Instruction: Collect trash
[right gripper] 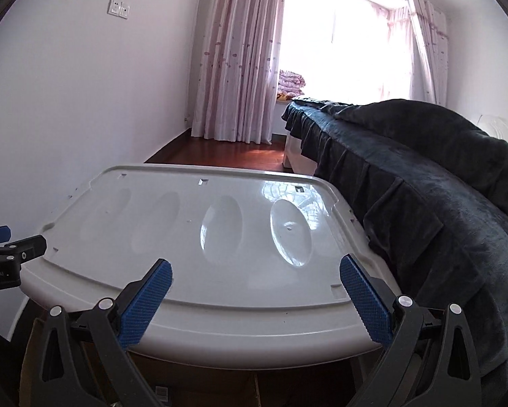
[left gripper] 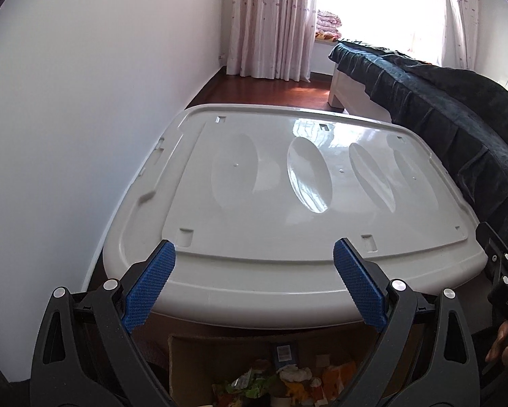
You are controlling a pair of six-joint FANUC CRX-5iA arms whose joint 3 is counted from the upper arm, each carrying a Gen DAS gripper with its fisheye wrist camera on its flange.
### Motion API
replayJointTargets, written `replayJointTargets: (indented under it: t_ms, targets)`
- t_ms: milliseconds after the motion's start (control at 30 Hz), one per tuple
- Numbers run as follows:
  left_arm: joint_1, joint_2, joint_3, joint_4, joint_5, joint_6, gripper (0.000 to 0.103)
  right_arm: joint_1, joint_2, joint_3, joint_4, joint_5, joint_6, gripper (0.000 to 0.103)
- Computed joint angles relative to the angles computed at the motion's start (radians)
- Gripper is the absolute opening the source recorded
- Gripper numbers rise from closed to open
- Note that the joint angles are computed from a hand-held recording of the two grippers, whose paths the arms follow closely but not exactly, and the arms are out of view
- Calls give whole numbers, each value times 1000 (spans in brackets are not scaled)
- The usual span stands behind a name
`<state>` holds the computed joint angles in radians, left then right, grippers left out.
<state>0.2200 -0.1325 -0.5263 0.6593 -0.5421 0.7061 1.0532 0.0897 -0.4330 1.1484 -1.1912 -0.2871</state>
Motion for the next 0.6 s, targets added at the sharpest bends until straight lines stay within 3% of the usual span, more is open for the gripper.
replayJointTargets:
  t_ms: [267,600]
  targets:
    - [-1,20,14,-63,9,50,92,-3,21,12,1,-17,21,98]
    - [4,19,0,-12,-2,0,92,-8,27,23,-24,-3,41,98]
